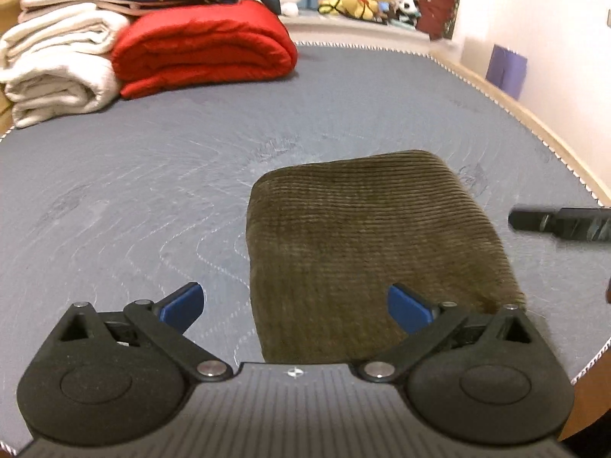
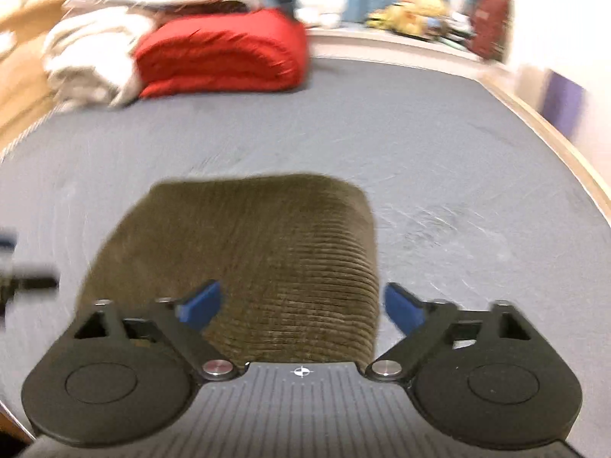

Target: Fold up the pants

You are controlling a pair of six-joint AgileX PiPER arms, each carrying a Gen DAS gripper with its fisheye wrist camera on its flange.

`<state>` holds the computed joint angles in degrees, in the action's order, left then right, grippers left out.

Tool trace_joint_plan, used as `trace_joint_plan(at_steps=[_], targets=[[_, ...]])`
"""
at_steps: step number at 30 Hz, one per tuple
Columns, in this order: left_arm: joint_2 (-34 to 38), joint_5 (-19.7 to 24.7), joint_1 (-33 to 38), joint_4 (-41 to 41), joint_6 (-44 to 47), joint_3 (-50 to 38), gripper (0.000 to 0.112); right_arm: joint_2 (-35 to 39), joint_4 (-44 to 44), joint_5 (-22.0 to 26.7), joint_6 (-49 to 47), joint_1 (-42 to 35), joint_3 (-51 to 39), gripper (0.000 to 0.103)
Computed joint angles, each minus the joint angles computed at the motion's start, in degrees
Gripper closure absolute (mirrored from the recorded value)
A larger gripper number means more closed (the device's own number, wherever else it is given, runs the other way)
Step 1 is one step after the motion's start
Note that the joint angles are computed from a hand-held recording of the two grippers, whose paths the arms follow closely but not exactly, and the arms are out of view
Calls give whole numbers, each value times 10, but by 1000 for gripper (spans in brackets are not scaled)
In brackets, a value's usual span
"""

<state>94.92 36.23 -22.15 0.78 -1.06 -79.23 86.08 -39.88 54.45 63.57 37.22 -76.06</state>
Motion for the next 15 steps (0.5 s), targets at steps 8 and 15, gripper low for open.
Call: trace_joint_plan(at_steps=[8, 15], targets=[[-32, -56, -40, 121, -168, 115, 10, -78, -142, 63, 267, 158, 79, 1], [5, -36, -16, 37, -106, 77, 10, -54, -65, -4, 262, 77, 120, 1]])
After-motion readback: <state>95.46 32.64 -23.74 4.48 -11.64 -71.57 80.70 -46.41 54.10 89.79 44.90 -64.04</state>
